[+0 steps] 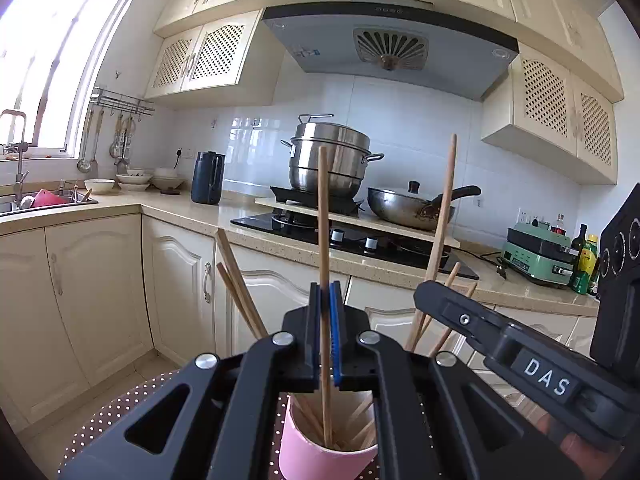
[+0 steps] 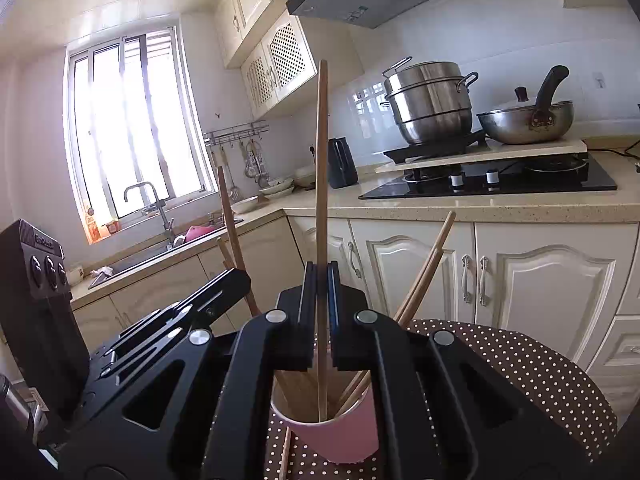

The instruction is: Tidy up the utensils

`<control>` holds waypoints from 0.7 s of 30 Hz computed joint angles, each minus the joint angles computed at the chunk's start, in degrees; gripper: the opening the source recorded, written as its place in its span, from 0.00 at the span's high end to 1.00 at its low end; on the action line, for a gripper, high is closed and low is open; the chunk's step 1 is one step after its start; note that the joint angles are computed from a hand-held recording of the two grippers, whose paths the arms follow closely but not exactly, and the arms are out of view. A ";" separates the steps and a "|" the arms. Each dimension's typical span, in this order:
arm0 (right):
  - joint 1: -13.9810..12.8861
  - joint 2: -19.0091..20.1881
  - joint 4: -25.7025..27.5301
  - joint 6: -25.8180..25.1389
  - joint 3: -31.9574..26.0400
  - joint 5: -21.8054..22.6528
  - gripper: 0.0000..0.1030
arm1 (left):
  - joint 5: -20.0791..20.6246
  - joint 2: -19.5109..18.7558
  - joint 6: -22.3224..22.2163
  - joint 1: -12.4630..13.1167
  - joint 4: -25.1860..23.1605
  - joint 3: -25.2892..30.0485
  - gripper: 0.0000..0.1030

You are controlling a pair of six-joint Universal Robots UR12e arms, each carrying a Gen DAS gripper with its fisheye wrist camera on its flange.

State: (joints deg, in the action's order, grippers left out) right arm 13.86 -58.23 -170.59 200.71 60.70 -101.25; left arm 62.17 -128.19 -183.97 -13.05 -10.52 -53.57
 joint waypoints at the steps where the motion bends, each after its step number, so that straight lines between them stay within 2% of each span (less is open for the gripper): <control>1: 0.06 -0.02 0.02 0.05 0.14 -0.13 0.94 | 0.20 0.14 0.17 0.01 -0.03 -0.34 0.96; 12: 0.23 -0.27 1.79 0.21 0.68 0.36 0.94 | -0.23 1.36 1.56 0.29 -2.33 -2.11 0.95; 16: 0.20 -0.28 2.35 0.22 0.63 0.75 0.94 | 0.68 1.85 3.47 0.13 -3.10 -2.53 0.95; 18: 0.27 -0.33 2.33 0.16 0.74 0.65 0.94 | 0.49 2.16 3.90 0.17 -3.47 -2.86 0.91; 20: 0.24 -0.38 2.51 0.33 0.80 0.81 0.94 | 1.25 2.45 3.88 0.08 -2.87 -3.27 0.77; 21: 0.25 -0.40 2.65 0.33 0.80 0.78 0.94 | 1.65 2.66 3.86 0.09 -2.29 -3.66 0.77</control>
State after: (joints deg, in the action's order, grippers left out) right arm 14.11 -58.63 -167.93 201.04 61.51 -100.47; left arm 63.83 -125.53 -180.11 -12.96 -12.81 -57.23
